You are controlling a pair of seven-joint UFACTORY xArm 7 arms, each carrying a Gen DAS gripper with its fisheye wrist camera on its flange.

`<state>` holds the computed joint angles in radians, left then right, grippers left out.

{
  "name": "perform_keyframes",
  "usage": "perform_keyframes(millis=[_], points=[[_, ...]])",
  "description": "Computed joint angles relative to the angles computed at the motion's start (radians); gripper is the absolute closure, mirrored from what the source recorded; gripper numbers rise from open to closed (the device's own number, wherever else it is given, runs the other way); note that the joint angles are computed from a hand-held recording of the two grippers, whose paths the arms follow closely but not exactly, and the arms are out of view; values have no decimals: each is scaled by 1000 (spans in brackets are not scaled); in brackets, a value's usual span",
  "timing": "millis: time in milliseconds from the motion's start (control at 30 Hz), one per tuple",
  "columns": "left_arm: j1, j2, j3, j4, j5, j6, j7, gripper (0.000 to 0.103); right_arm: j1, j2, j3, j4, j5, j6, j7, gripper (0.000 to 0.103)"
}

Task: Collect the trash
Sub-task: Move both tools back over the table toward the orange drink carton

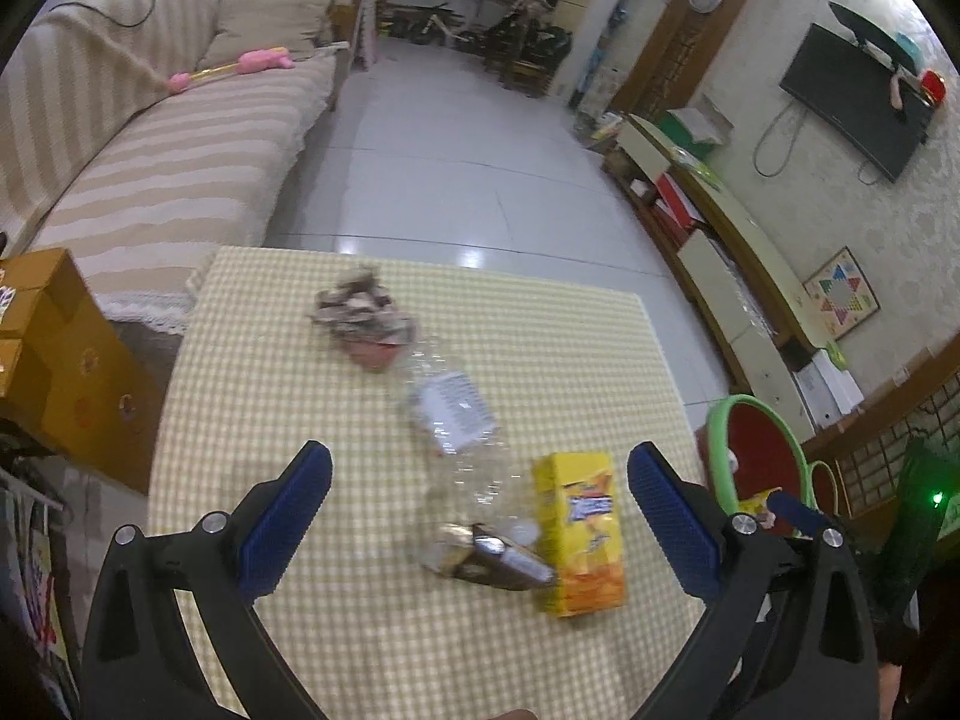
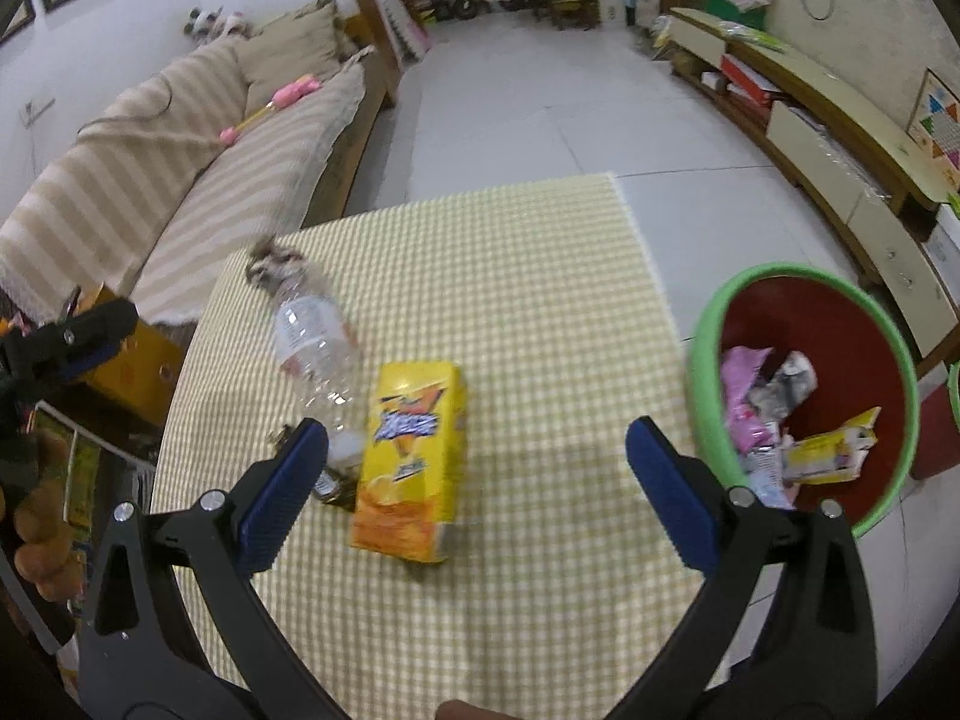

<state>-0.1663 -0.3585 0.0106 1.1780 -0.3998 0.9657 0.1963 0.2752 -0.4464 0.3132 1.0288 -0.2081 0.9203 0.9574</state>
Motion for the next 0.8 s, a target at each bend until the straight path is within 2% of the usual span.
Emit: perform_keyframes(millis=[167, 367, 533, 800], points=[[19, 27, 19, 1, 6, -9, 16, 8, 10, 100, 25, 51, -32, -11, 28, 5], [46, 85, 26, 21, 5, -20, 29, 8, 44, 188, 5, 89, -62, -5, 38, 5], [64, 189, 11, 95, 9, -37, 25, 8, 67, 245, -22, 107, -69, -9, 54, 6], [93, 401, -29, 263, 23, -29, -27, 8, 80, 285, -69, 97, -22, -35, 30, 16]])
